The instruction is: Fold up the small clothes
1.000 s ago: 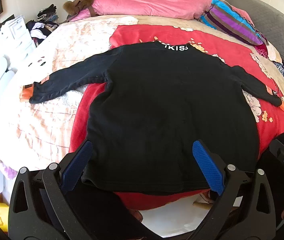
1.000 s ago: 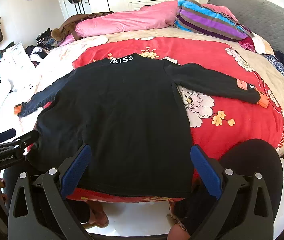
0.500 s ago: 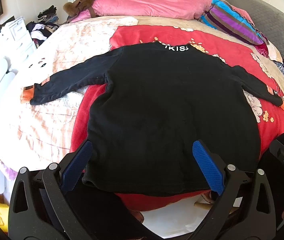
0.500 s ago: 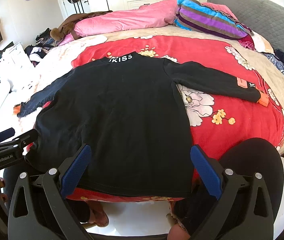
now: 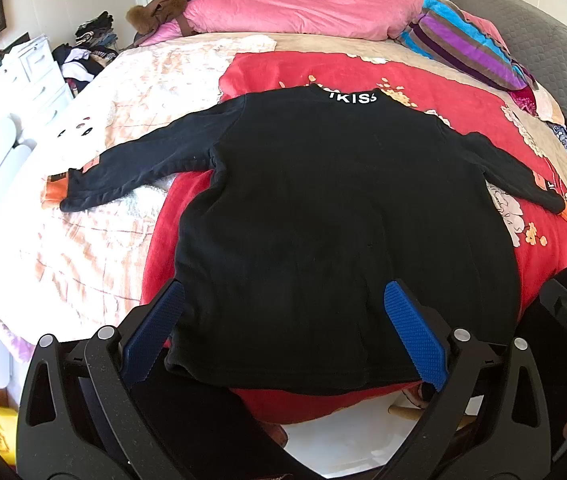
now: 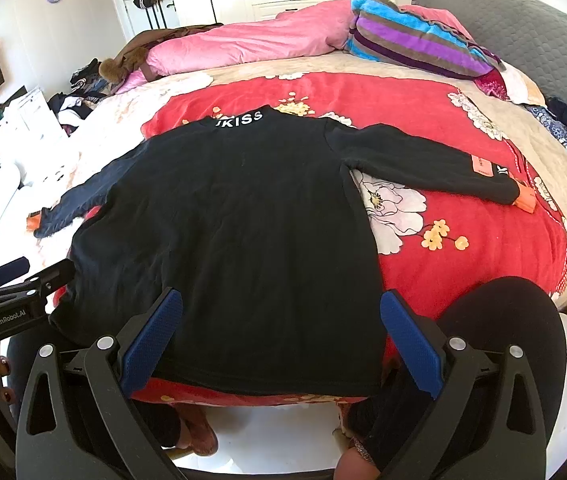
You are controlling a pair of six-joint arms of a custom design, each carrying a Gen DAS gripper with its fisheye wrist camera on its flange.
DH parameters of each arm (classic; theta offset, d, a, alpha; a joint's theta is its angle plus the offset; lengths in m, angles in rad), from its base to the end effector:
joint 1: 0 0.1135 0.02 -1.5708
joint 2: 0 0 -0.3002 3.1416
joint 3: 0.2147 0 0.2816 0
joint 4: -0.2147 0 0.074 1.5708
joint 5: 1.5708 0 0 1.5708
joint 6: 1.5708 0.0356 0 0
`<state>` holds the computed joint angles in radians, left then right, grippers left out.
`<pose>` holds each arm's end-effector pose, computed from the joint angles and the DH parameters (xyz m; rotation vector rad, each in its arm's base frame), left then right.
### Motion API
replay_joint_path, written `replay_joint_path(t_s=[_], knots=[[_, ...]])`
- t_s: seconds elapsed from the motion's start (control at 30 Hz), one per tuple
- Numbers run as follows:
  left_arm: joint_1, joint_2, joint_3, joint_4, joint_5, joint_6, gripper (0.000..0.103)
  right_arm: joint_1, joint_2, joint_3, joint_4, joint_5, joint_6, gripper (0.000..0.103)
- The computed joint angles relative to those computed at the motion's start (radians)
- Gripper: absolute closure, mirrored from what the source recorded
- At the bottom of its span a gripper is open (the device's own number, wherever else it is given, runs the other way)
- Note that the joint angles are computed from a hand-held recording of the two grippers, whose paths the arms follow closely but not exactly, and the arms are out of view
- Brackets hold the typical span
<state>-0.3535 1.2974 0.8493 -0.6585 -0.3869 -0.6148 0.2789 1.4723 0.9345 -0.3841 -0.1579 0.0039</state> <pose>0.2493 -0.0777 0.2418 -0.4496 2.5147 0.1617 0.3094 0.0944 0.2359 -0.4090 2.4703 0.3147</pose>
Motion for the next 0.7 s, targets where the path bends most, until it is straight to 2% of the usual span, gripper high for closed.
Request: replay_joint_path(t_s=[0.37, 0.7], knots=[[0.015, 0.025, 0.014, 0.016, 0.013, 0.020, 0.009, 0.003, 0.007, 0.004, 0.007, 0.007, 0.005, 0.004], [0.049, 0.108, 0.087, 0.054, 0.010, 0.066, 0.009, -0.018, 0.118, 0.110, 0.009, 0.022, 0.014, 0.004]])
